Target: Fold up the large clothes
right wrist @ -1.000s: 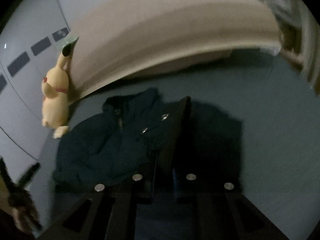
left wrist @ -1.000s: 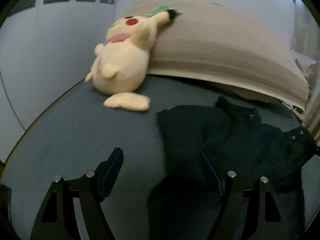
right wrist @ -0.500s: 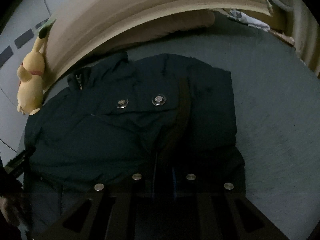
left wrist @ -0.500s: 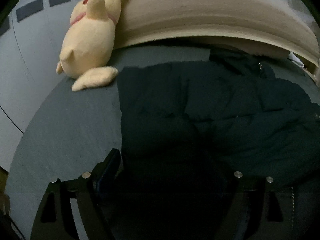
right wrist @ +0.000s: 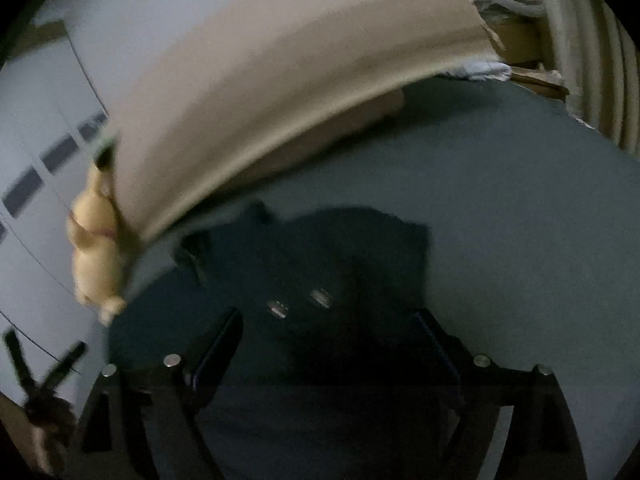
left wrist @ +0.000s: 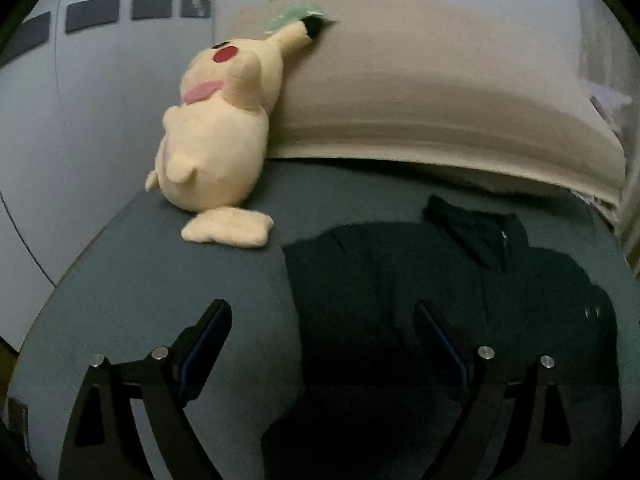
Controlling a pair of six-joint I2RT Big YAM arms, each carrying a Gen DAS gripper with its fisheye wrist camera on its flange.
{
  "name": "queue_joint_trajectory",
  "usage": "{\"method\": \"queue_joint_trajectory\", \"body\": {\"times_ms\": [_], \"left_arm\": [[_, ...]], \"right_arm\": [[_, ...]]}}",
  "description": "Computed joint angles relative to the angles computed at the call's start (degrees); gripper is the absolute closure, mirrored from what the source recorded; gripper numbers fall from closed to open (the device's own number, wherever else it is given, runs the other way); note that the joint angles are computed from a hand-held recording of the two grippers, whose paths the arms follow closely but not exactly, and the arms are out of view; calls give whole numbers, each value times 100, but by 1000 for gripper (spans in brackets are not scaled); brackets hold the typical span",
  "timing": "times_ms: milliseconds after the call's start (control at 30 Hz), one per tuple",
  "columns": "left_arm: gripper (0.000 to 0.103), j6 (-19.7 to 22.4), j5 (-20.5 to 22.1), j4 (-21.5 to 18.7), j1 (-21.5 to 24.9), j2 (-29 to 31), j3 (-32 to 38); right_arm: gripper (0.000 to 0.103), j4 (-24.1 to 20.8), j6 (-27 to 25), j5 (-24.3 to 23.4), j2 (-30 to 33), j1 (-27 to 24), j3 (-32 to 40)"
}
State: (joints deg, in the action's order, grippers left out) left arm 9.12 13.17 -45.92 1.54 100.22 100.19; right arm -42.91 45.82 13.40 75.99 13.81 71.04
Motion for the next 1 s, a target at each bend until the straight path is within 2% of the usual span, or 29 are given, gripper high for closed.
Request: {"method": "queue_joint_trajectory", "body": {"times_ms": [133, 233, 333, 400, 467, 533, 700, 833, 867, 933, 1000], "left_arm": [[10, 230, -675, 37, -229, 278, 153], [10, 344, -1045, -14, -371, 534, 273], [10, 427, -1347, -152, -435, 843, 473], [9, 405, -1369, -114, -429, 876, 401], [9, 357, -1288, -48, -404, 902, 329], [8, 308, -1242, 8, -390, 928, 290], [2, 135, -1133, -121, -345, 1061, 390], [4, 119, -1062, -385, -292, 928, 468], [4, 121, -1054, -308, -276, 841, 413], [4, 48, -908, 98, -220, 382, 19], [4, 47, -647, 218, -196, 94, -185]], "right_arm": [[15, 116, -541, -72, 646, 200, 625], [15, -71, -874, -157, 1163, 298, 993], [15, -353, -1090, 126, 1655, 398, 1311], [16, -572, -1064, 171, 1839, 371, 1354], [17, -560, -1136, 118, 1927, 338, 1290], [16, -527, -1186, 285, 2010, 396, 1281], [16, -685, -1108, 237, 2172, 345, 1407], [17, -1007, -1134, 245, 2141, 331, 1561], [17, -1062, -1097, 339, 2039, 385, 1563], [16, -777, -1086, 685, 1765, 495, 1474], [15, -563, -1063, 804, 1467, 647, 1382]]}}
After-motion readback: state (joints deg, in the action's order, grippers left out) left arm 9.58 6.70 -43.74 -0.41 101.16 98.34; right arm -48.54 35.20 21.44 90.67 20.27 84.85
